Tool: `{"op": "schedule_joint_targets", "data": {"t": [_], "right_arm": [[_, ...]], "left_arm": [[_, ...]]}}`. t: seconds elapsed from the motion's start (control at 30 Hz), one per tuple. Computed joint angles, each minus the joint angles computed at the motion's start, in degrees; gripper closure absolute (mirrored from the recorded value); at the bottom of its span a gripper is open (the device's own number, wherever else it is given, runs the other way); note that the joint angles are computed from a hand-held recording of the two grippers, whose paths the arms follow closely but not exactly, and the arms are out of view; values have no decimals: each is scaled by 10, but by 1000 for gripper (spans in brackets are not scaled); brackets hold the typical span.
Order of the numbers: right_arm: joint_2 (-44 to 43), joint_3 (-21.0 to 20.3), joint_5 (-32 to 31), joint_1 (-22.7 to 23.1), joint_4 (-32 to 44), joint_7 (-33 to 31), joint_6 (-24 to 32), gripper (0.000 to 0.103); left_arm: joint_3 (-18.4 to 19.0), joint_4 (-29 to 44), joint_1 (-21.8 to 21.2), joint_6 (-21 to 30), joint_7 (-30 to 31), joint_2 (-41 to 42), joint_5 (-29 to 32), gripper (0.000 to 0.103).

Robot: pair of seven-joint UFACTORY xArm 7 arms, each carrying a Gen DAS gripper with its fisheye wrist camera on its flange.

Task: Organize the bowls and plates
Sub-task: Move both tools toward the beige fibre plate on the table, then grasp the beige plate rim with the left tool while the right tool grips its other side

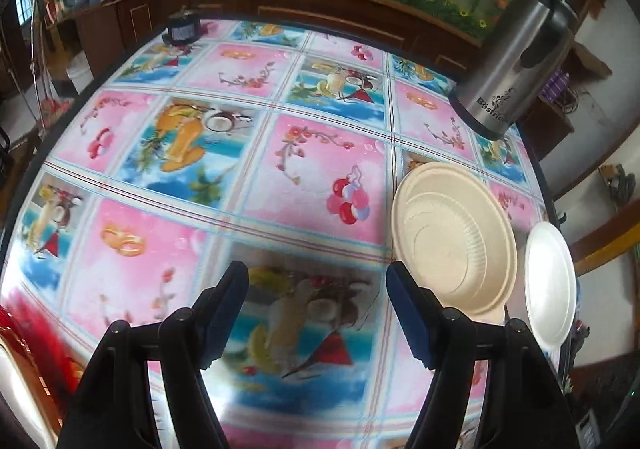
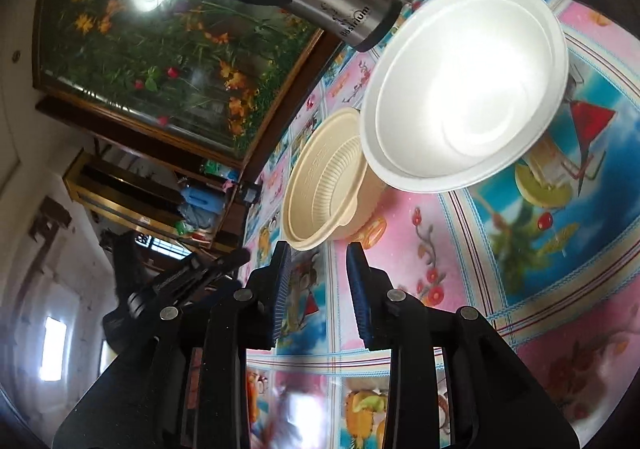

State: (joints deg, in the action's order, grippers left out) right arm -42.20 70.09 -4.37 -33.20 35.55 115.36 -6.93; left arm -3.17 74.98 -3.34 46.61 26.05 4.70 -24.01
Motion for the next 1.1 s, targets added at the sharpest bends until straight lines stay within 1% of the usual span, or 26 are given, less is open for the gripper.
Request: {"op": "schedule_joint_targets", "data": {"t": [0.17,0.3,0.4,0.57,0.77,0.83,0.9,0.93,0.97,1.0,1.07,1.1], "right_arm": [[-9,2,10,4,-8,14,-13,74],[-19,0,18,12,-17,26,-19,75],[-22,0,19,11,-19,31,-18,75],[-14,3,14,7,-16,30,-17,74],[-6,1,10,5,-14,27,-12,75],[-3,0,8,5,-12,26,-6,75],[-4,-1,7,6,-12,25,-1,74],[-5,-1,7,7,-12,26,3,75],[-5,-3,6,8,-11,27,9,75],[-4,-3,5,8,-11,28,11,75],[-1,-3,4,7,-11,31,10,75],[0,-3,3,6,-12,32,10,75]], "left_arm": [[-8,17,-14,-16,-43,20,24,31],[-16,28,-19,-28,-50,30,21,31],[-22,43,-20,-10,-39,42,5,31],[-25,58,-22,11,-47,62,4,31],[-25,57,-23,25,-47,72,27,34],[-25,57,-22,28,-45,73,26,41],[-24,57,-24,29,-52,73,35,54],[-25,57,-22,31,-50,72,31,59],[-26,56,-20,33,-45,71,26,71],[-26,55,-20,36,-40,69,27,79],[-26,53,-21,40,-35,65,30,83],[-26,52,-21,44,-31,63,30,87]]}}
